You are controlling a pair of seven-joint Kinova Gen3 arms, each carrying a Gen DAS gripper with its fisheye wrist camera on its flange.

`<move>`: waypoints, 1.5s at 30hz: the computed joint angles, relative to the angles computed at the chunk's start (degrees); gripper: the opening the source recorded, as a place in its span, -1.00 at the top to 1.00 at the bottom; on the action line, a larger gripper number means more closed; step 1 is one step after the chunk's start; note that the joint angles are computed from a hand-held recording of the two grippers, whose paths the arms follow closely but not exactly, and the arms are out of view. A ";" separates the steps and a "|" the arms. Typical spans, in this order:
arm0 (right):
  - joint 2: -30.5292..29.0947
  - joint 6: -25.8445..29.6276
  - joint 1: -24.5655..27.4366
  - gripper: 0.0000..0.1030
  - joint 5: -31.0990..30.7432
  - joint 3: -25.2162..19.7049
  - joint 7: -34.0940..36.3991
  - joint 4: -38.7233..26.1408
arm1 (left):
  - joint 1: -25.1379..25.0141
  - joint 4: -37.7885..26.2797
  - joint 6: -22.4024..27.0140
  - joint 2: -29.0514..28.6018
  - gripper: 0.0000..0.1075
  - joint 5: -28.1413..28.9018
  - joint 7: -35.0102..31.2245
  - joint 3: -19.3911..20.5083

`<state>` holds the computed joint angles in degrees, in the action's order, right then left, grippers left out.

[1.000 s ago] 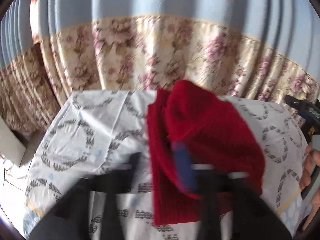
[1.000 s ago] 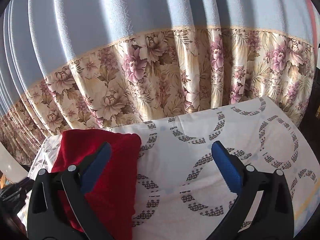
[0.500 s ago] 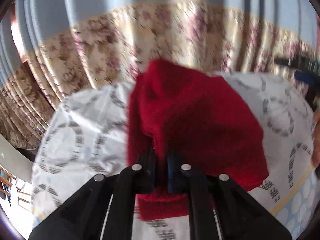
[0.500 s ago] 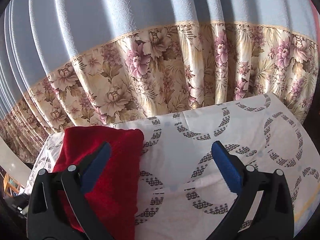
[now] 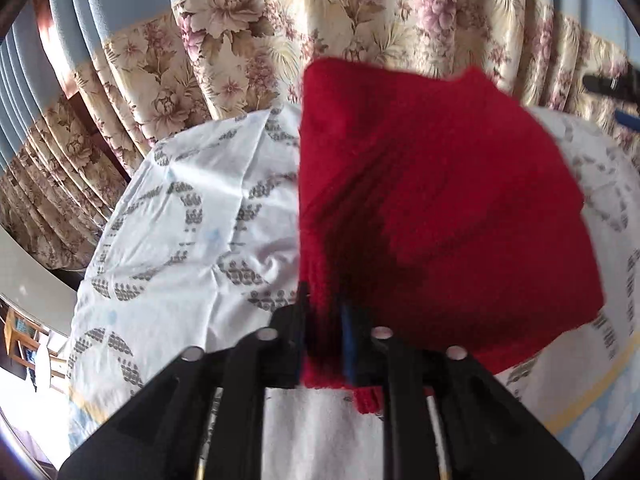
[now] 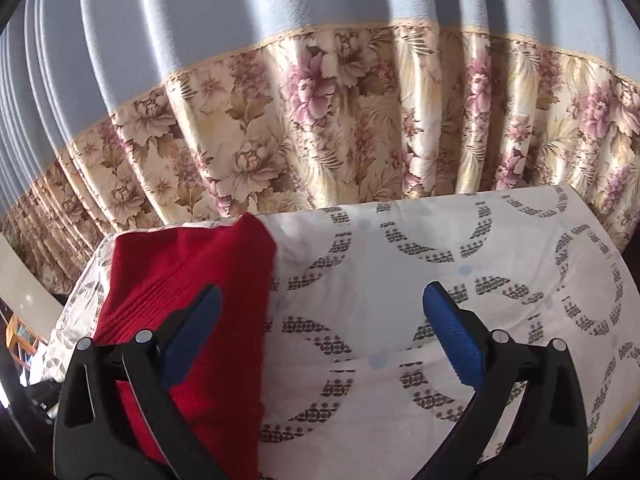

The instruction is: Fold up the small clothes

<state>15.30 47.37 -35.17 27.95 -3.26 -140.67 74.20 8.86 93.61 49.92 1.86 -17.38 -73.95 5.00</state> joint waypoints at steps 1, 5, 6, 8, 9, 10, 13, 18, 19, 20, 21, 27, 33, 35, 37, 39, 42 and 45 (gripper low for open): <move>0.10 -0.28 0.18 -0.94 -0.31 -0.20 0.50 0.04 | -0.93 -0.16 -0.36 -1.01 -0.12 -0.51 0.57 0.88; 0.41 -0.87 0.63 -0.94 -1.68 -0.36 1.70 0.04 | -2.65 -2.87 -1.43 -4.93 -0.40 -3.26 3.33 2.75; 0.46 -0.82 0.60 -0.94 -1.79 -0.30 1.80 0.01 | -1.26 -4.40 -1.59 -4.77 -0.48 -1.83 2.67 0.61; 0.78 -0.54 0.42 -0.94 -1.83 -0.19 1.90 -0.17 | -0.72 -7.45 -0.97 -3.06 -0.53 -0.86 2.40 -0.48; 0.95 -0.63 0.57 -0.94 -2.22 -0.28 2.31 -0.30 | -1.72 -9.87 0.09 -1.02 -0.53 -0.27 1.96 0.36; 1.15 -0.68 0.67 -0.94 -2.58 -0.33 2.67 -0.38 | -1.84 -11.68 0.86 0.68 -0.53 0.59 1.44 0.16; 1.67 -1.33 1.20 -0.94 -4.40 -0.67 4.09 -0.34 | -0.76 -15.44 3.07 5.72 -0.53 1.28 1.61 -0.47; 2.74 -2.73 1.28 -0.94 -7.11 -1.00 6.52 -0.69 | -0.92 -14.16 0.89 8.75 -0.53 6.75 -0.10 -2.10; 2.89 -3.27 1.27 -0.94 -7.57 -1.03 6.92 -0.55 | -0.71 -13.84 0.81 9.23 -0.53 6.15 0.38 -2.05; 3.19 -3.49 1.17 -0.94 -7.99 -1.05 7.29 -0.66 | -0.51 -13.62 0.76 9.81 -0.53 6.12 0.75 -2.31; 3.78 -3.39 1.13 -0.94 -8.58 -1.19 7.98 -1.06 | -0.25 -13.18 0.65 10.45 -0.57 5.89 1.53 -2.67; 6.11 -4.48 0.99 -0.94 -11.96 -1.20 9.37 -1.17 | 1.84 -8.03 -4.79 9.61 -0.82 3.42 7.18 -5.14; 7.45 -8.93 6.04 -0.94 -22.65 -4.34 14.55 0.21 | -7.95 -5.91 -8.09 9.12 -0.87 14.92 1.24 0.43; 7.77 -9.54 6.18 -0.94 -24.49 -4.10 15.73 0.20 | -10.08 -5.22 -8.68 8.90 -0.87 19.46 -1.58 1.09; 7.72 -9.82 5.67 -0.94 -24.87 -3.51 16.17 0.27 | -8.47 -4.96 -8.96 8.89 -0.87 22.21 -3.39 -1.50; 7.75 -9.95 5.31 -0.94 -25.13 -3.23 16.63 0.26 | -8.45 -4.80 -8.94 8.83 -0.87 24.03 -4.35 -2.10; 8.16 -9.73 5.94 -0.94 -26.76 -4.08 18.59 -0.17 | -8.17 -4.01 -9.83 8.47 -0.86 24.34 -4.61 -2.35; 8.98 -10.24 7.81 -0.79 -30.39 -6.28 23.08 -0.31 | -10.09 -3.24 -10.75 8.21 -0.43 28.41 -8.73 -0.91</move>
